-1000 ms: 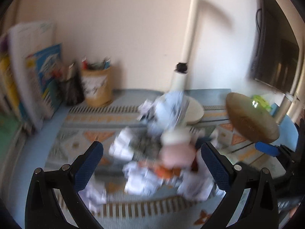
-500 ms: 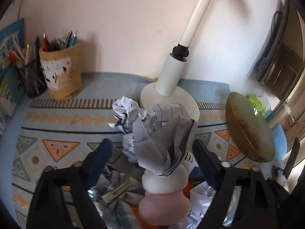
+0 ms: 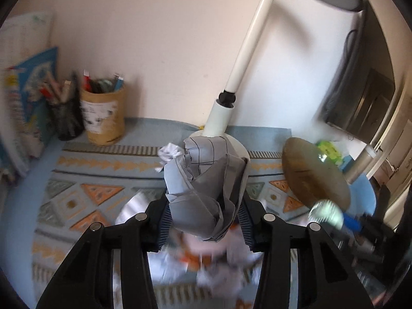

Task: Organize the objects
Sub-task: 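Grasp a crumpled paper ball with the left gripper while the right gripper grasps a green-white-pink plush stack, then carry the plush stack to the brown bowl and release it with the right gripper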

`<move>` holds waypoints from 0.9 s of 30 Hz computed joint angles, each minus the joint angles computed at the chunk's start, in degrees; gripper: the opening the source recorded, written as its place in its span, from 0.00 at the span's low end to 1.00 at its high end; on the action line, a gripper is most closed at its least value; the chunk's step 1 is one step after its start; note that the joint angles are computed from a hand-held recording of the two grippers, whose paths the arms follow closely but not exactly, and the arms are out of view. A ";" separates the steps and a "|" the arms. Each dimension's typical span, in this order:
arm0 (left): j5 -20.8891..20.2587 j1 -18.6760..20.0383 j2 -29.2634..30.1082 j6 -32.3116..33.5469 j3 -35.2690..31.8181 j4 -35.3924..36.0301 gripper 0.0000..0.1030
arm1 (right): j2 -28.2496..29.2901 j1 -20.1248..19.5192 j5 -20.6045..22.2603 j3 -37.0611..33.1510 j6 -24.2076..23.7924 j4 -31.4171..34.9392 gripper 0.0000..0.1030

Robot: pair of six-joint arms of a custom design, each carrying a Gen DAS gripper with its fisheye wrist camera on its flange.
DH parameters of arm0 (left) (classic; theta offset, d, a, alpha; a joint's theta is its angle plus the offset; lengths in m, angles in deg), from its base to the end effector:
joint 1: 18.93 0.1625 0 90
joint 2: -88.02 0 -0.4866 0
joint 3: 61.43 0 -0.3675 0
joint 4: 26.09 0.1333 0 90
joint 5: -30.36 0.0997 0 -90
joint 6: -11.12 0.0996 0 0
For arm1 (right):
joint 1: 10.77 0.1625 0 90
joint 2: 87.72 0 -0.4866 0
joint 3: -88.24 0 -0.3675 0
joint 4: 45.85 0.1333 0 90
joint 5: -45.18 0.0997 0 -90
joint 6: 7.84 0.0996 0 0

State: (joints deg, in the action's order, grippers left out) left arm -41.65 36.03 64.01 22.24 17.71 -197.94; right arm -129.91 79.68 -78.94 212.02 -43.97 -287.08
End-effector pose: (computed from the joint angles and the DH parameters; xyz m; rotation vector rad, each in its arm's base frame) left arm -0.3171 -0.7379 0.0192 1.0145 2.6528 -0.7525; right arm 0.0816 -0.5256 0.1905 0.2211 -2.0214 1.1297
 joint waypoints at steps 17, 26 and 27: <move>2.34 1.27 -8.20 -2.62 22.19 -4.83 0.41 | -6.63 -5.00 0.35 9.58 20.41 16.91 0.64; 1.94 -0.08 -7.21 -1.98 24.03 -6.84 0.41 | -3.80 -9.66 2.93 9.94 -8.02 15.42 0.69; 2.18 -0.33 -7.11 -2.02 24.32 -7.09 0.41 | -4.41 -10.59 5.05 9.58 -9.80 17.45 0.70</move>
State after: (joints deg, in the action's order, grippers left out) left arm -39.48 35.70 56.90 20.23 42.02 -205.03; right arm -134.32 69.09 -73.88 221.60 -53.77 -269.63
